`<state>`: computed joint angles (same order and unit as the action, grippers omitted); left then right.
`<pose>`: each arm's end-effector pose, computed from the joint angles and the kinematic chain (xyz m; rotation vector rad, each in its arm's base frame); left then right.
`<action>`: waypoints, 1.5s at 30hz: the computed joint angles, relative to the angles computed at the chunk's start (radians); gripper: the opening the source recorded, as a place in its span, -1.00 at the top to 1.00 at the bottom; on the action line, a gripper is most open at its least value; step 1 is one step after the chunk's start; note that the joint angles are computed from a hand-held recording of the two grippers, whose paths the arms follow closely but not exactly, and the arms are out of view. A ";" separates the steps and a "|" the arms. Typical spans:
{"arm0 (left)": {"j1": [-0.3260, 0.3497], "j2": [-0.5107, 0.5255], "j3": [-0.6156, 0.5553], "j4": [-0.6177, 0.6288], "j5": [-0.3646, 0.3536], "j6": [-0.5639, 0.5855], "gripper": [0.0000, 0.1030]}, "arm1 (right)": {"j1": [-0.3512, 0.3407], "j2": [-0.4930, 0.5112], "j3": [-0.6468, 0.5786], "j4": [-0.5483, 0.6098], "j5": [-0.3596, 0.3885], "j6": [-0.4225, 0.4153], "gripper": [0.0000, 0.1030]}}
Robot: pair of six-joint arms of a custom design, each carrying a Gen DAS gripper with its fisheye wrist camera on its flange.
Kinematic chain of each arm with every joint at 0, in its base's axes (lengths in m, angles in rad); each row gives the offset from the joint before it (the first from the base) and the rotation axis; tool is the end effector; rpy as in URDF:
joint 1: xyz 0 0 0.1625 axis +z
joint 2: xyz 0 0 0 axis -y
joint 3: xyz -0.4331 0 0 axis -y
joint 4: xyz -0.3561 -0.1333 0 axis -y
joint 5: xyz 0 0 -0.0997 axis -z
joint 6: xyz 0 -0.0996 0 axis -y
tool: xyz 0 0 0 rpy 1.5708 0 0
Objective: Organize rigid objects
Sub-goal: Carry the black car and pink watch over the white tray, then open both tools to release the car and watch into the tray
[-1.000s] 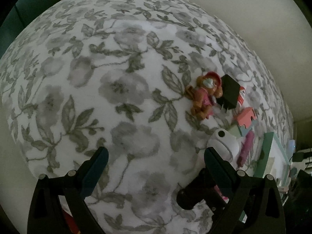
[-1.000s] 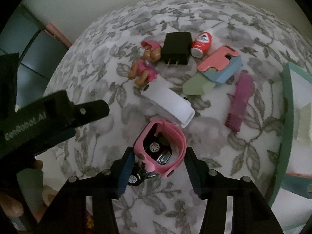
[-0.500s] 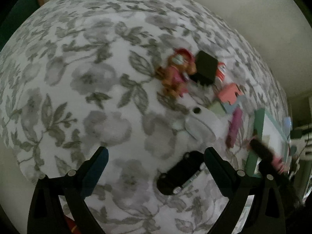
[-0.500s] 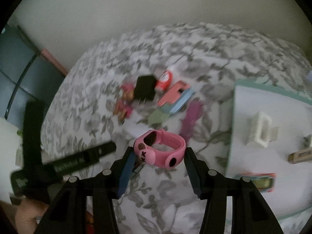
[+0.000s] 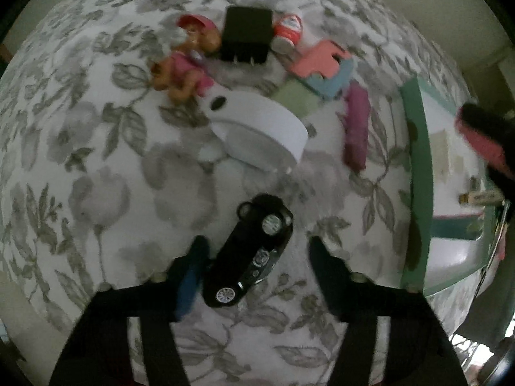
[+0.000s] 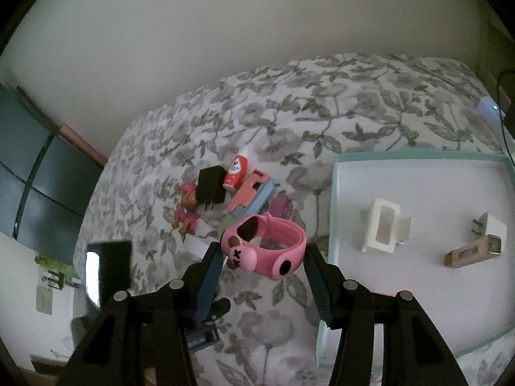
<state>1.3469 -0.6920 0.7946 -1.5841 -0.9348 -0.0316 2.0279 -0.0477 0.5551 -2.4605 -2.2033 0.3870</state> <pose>0.0145 -0.8031 0.3137 0.2766 2.4849 0.0059 0.4491 -0.7445 -0.0272 -0.0735 -2.6061 0.8081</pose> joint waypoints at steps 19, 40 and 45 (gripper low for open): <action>-0.114 -0.046 0.153 -0.390 -0.257 0.261 0.41 | 0.004 -0.270 0.475 -0.413 -0.327 0.118 -0.06; -0.219 -0.068 0.404 -0.456 -0.284 0.396 0.40 | -0.127 -0.455 0.764 -0.107 -0.286 0.571 -0.07; -0.217 -0.072 0.396 -0.454 -0.299 0.385 0.10 | -0.123 -0.445 0.742 -0.091 -0.291 0.555 -0.25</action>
<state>1.1299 -0.7642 1.1907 -2.0380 -1.2335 0.3539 1.9052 -0.4929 1.2972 -2.5515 -2.4948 0.9416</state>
